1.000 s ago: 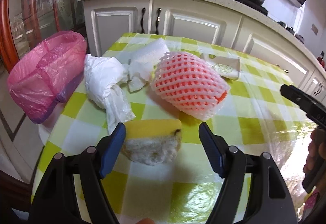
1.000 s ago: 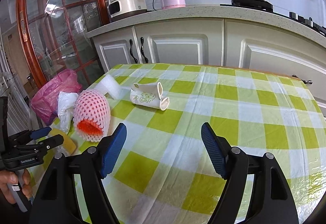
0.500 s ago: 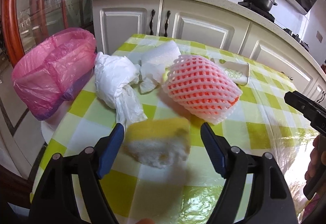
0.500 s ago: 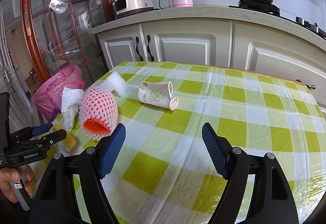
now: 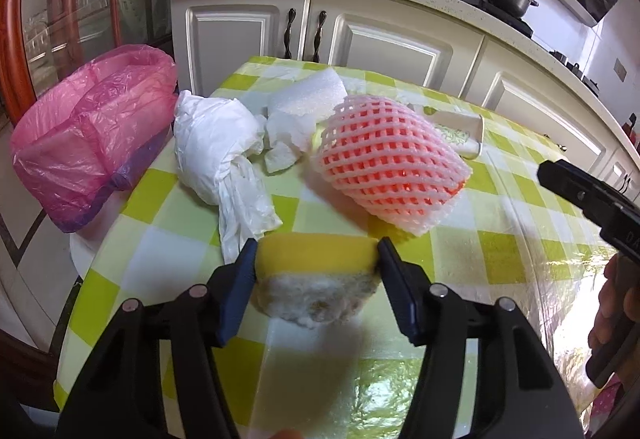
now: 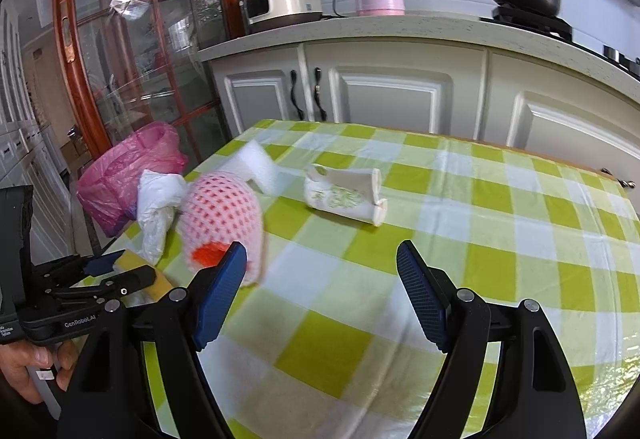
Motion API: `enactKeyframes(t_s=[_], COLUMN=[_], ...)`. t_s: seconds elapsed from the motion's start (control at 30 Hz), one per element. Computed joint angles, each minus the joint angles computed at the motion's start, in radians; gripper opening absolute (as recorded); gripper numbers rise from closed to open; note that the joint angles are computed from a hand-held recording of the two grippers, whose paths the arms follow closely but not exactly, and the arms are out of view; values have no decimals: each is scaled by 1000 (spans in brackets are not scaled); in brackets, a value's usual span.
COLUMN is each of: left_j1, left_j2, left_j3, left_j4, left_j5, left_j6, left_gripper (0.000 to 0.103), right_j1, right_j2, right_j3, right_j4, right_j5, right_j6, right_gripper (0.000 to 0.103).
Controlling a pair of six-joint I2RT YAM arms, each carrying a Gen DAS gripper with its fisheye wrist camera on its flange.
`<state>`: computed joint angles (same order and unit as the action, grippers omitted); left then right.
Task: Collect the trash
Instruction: 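Grasp the yellow sponge with the left tool while the right tool grasps another pink fruit net, then carry the sponge and fruit net with both tools over the pink bin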
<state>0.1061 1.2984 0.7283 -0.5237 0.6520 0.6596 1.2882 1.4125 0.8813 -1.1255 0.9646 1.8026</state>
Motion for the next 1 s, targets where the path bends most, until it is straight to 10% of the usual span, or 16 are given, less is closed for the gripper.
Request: enactKeyframes(t_s=[0.57, 1.0], left_j1=[93, 145], left_j2=[79, 179], left_j3=[214, 367], left_j4=[-70, -82], left_j5=[117, 154], left_j6=[-30, -54], left_gripper=[58, 58], right_j1=[-243, -320], right_j2=[132, 227], right_j3=[72, 103], right_j4=[525, 645], right_j5=[-96, -194], right_j6=[-622, -748], right_gripper=[73, 31])
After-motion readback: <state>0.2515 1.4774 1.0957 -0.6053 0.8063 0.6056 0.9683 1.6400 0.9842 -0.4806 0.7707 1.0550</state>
